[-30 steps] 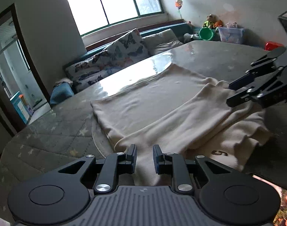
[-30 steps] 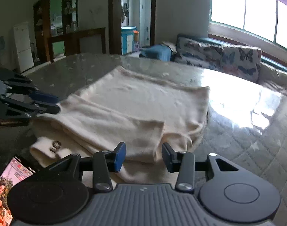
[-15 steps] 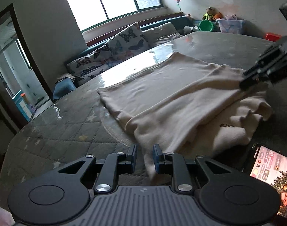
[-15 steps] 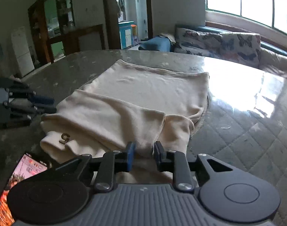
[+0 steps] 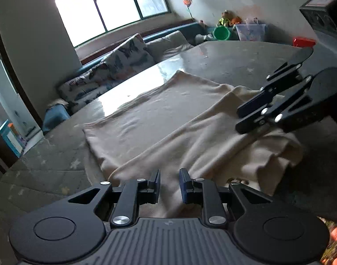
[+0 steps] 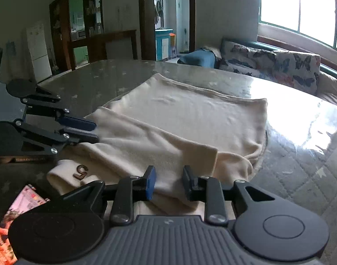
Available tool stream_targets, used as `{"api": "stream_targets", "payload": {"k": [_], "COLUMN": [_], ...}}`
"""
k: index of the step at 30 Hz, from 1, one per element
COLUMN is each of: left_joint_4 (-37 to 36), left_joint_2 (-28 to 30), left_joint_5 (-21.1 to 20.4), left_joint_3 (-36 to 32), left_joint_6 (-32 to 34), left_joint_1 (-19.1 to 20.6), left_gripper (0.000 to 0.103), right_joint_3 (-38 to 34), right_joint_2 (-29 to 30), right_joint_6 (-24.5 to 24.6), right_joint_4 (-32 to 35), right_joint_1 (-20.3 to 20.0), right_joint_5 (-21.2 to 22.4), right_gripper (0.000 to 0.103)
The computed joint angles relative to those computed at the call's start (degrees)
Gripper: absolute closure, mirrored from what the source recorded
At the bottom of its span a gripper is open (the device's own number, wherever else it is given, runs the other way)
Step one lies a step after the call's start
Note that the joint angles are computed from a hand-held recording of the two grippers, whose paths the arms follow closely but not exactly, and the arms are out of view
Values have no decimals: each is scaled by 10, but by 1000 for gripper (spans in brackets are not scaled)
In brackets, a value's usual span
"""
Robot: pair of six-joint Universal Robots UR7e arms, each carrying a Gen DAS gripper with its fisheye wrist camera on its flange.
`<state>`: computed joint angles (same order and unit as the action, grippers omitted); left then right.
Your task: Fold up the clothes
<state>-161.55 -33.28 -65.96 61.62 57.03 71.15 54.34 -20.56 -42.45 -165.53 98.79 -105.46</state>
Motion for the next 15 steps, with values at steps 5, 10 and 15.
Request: {"api": "stream_targets", "payload": {"k": [5,10,15], "left_joint_4": [-1,29,15], "left_joint_2": [-53,-95,-96], "left_joint_5": [-29,-68,-69], "left_joint_3": [56,111,134], "left_joint_6": [29,82,132], "left_joint_1": [3,6,5], "left_gripper": [81,81,81], "right_joint_3": [80,139,173], "right_joint_2": [-54,-89,-102], "right_joint_6": [-32,-58,-89], "right_joint_4": [-34,-38,-52], "right_joint_1": [3,8,10], "right_joint_5": [-2,-27,-38], "right_gripper": [63,58,52]}}
